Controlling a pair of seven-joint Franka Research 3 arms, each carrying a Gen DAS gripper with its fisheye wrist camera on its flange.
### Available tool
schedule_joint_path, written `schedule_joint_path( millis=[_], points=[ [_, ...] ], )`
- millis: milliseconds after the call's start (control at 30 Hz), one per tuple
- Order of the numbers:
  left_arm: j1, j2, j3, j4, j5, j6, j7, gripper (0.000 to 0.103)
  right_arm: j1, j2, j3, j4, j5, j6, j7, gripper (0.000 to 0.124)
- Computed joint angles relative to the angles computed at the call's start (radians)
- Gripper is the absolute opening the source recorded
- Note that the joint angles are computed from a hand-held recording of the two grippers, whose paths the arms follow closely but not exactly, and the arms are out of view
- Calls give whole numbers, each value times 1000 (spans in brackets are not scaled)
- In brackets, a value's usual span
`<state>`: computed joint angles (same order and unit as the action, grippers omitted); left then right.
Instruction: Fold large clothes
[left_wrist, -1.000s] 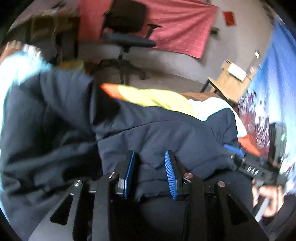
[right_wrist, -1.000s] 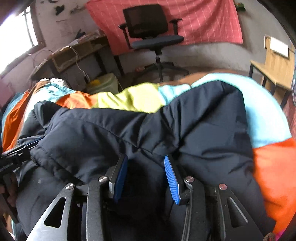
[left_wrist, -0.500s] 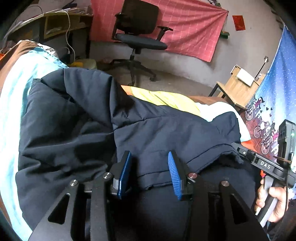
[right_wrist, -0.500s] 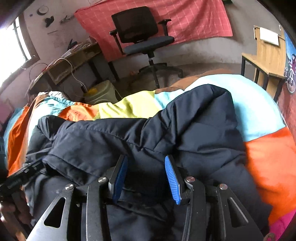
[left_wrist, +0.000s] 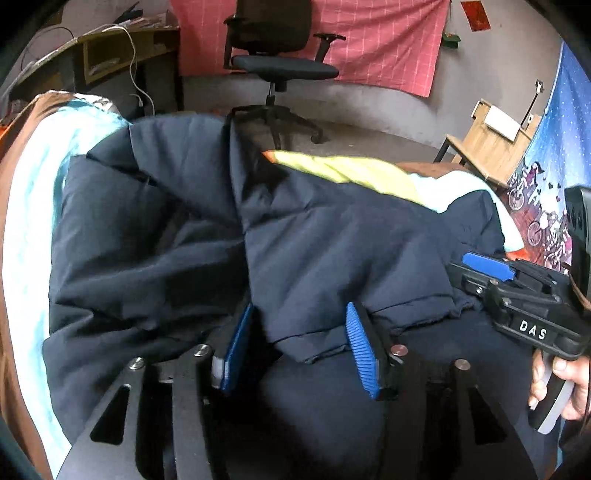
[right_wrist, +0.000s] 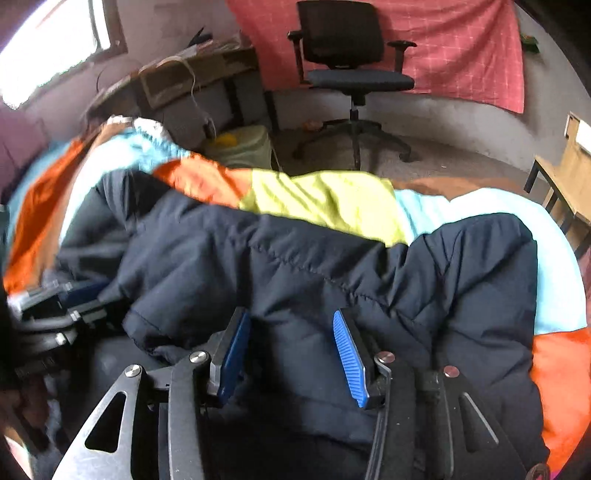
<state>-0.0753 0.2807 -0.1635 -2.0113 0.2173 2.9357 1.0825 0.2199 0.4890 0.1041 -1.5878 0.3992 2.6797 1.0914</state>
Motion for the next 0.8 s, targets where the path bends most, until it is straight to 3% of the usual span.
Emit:
schedule_joint_path(
  millis=[100,167,267,333,433,567,733,800],
  points=[
    [-26,10,26,8,34,-6,-37,50,52,-17,-40,-100,-78,150,-11,44],
    [-33,-3,35,-5,52,7,-69,50,74,-30,-60,-130,-118,194,19,44],
    [16,-39,-8,-68,-7,91,-46,50,-45,-64,65,-166,32,220,-71,45],
    [-11,-61,29,-97,25,128,-87,51,-134,-88,153,-188,181,214,-176,47],
    [-117,-90,157,-120,188,156,-263,57,-146,-114,157,-211,278,223,-249,57],
    [-219,-122,278,-122,454,161,-533,70,-129,-144,138,-230,356,232,-309,75],
    [-266,-164,320,-111,752,127,-794,73,-129,-213,143,-293,507,265,-428,88],
    [-268,-184,313,-111,856,108,-888,80,-120,-242,134,-313,558,270,-467,93]
  ],
)
